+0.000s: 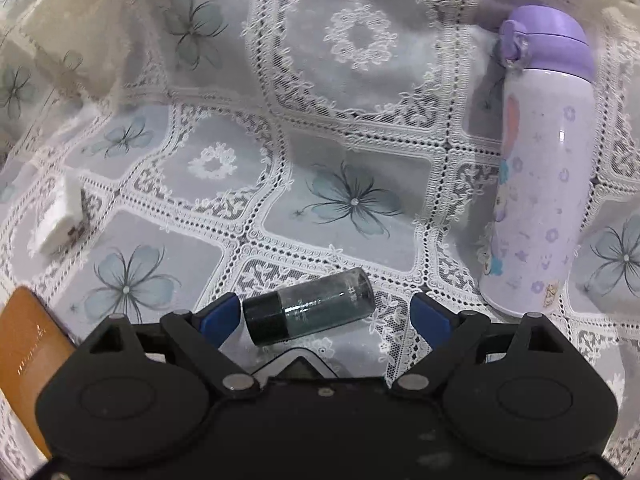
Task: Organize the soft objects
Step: 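Reach the right tool to the black cylindrical bottle and grasp it, then grasp the white packet with the left tool while the right tool holds the black bottle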
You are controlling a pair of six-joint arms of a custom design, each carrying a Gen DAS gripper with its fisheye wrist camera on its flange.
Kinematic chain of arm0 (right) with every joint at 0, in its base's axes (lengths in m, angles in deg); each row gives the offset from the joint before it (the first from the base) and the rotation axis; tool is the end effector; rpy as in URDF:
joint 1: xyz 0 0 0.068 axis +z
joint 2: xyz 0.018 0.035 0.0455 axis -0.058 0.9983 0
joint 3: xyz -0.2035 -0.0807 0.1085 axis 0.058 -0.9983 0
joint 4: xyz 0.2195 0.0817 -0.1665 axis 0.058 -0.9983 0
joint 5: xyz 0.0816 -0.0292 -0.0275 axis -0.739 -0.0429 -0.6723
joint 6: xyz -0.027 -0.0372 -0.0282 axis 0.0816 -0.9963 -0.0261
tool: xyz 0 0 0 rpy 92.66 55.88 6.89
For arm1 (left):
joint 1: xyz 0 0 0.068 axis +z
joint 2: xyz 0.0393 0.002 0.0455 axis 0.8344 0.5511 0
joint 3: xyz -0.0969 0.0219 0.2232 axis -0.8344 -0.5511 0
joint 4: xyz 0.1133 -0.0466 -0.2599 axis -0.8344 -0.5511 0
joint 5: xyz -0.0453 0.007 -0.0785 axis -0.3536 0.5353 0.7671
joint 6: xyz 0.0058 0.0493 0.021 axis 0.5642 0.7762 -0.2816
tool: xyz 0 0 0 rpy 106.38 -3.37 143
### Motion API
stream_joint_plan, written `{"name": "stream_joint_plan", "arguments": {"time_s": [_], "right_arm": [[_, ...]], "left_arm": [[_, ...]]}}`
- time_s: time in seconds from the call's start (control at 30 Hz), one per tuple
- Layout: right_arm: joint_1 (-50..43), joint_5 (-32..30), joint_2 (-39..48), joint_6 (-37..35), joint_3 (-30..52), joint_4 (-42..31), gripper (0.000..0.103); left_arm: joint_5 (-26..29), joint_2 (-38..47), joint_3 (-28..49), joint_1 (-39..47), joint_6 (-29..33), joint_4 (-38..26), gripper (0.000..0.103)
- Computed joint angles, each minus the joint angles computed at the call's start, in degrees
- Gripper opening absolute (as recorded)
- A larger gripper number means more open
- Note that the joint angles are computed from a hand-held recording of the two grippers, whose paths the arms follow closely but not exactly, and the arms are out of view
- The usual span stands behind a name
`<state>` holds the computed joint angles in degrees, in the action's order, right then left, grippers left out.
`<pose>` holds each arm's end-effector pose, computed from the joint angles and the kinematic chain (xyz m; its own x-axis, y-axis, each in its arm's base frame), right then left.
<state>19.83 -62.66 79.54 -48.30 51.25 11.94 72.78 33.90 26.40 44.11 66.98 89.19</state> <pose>0.2391 0.0858 -0.0106 -0.7910 0.2048 -0.5766 0.3037 0.9495 -0.0794 0.2027 -0.0503 -0.0252 -0.7064 0.4588 -0.5390 0.5269 0.8493 0.0323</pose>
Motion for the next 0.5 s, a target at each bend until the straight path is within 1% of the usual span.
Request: {"name": "stream_joint_plan", "arguments": {"time_s": [0.13,0.2,0.23,0.27,0.3,0.43,0.47,0.5], "right_arm": [[0.19,0.25,2.3,-1.25,1.13,0.37,0.09],[-0.57,-0.87,2.3,-1.71,0.87,1.05,0.083],[-0.89,-1.68,2.13,-2.07,0.51,1.77,0.073],[-1.33,-2.81,1.8,-2.44,0.33,1.91,0.071],[-1.64,-3.7,1.55,-2.55,0.36,1.63,0.071],[-1.28,-3.66,1.62,-2.1,1.0,1.27,0.071],[-1.08,-3.98,1.3,-1.46,1.07,1.08,0.071],[-0.97,-4.38,0.91,-0.97,1.15,0.82,0.071]], "left_arm": [[0.12,-0.08,-0.01,0.18,0.16,-0.03,0.101],[0.1,-0.02,-0.09,0.14,0.11,0.15,0.101],[0.14,0.07,-0.05,0.17,0.16,0.24,0.101],[0.23,0.11,0.02,0.26,0.29,0.19,0.101],[0.39,0.0,0.03,0.44,0.4,0.04,0.101],[1.05,-0.57,0.22,0.91,0.54,-1.02,0.1],[1.63,-1.35,0.15,1.29,0.57,-1.86,0.099],[2.68,-2.14,-0.09,2.03,0.77,-2.14,0.094]]}}
